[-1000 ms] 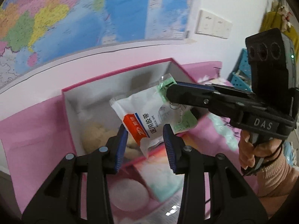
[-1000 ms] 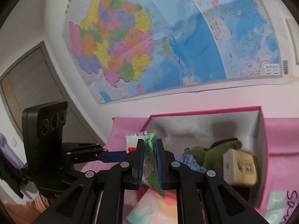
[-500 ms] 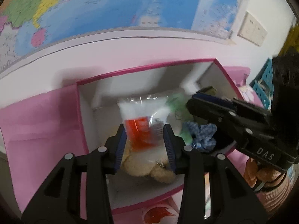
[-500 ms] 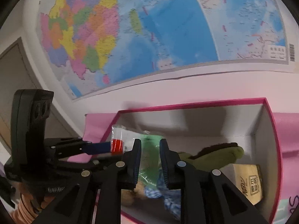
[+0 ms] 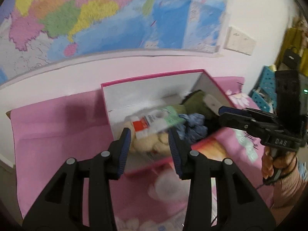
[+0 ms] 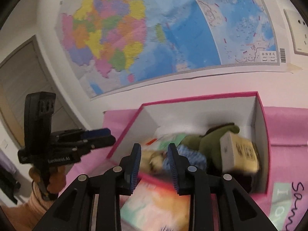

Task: Organize soft objects
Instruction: 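Move the right gripper to the white printed plastic bag and grasp it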

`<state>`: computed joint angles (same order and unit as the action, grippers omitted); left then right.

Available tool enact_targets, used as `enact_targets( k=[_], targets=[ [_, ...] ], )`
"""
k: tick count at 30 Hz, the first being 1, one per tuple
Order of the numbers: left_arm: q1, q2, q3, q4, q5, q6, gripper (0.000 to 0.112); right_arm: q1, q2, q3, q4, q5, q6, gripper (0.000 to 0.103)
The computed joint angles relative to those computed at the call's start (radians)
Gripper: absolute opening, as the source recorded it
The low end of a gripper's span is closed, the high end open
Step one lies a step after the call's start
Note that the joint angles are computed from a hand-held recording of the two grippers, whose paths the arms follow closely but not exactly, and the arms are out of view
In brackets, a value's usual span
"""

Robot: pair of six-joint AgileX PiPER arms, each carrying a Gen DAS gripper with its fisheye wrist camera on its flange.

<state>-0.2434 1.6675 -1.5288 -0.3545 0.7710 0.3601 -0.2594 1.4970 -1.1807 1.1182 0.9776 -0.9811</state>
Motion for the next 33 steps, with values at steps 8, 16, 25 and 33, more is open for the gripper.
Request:
enact_targets(
  k=[8, 16, 25, 33],
  targets=[
    [-0.007, -0.250, 0.309, -0.110, -0.068, 0.122, 0.051, -0.101, -0.141, 0.174, -0.039, 0.185, -0.078, 0.040],
    [0.030, -0.329, 0.553, -0.160, -0.055, 0.134, 0.051, -0.090, -0.148, 0.354, -0.113, 0.165, -0.091, 0.051],
    [0.085, -0.340, 0.705, -0.224, -0.035, 0.151, 0.052, -0.023, -0.133, 0.434, -0.136, 0.061, -0.059, 0.056],
    [0.054, -0.329, 0.750, -0.306, -0.020, 0.216, 0.061, 0.022, -0.177, 0.467, -0.133, 0.016, -0.064, 0.061]
  ],
)
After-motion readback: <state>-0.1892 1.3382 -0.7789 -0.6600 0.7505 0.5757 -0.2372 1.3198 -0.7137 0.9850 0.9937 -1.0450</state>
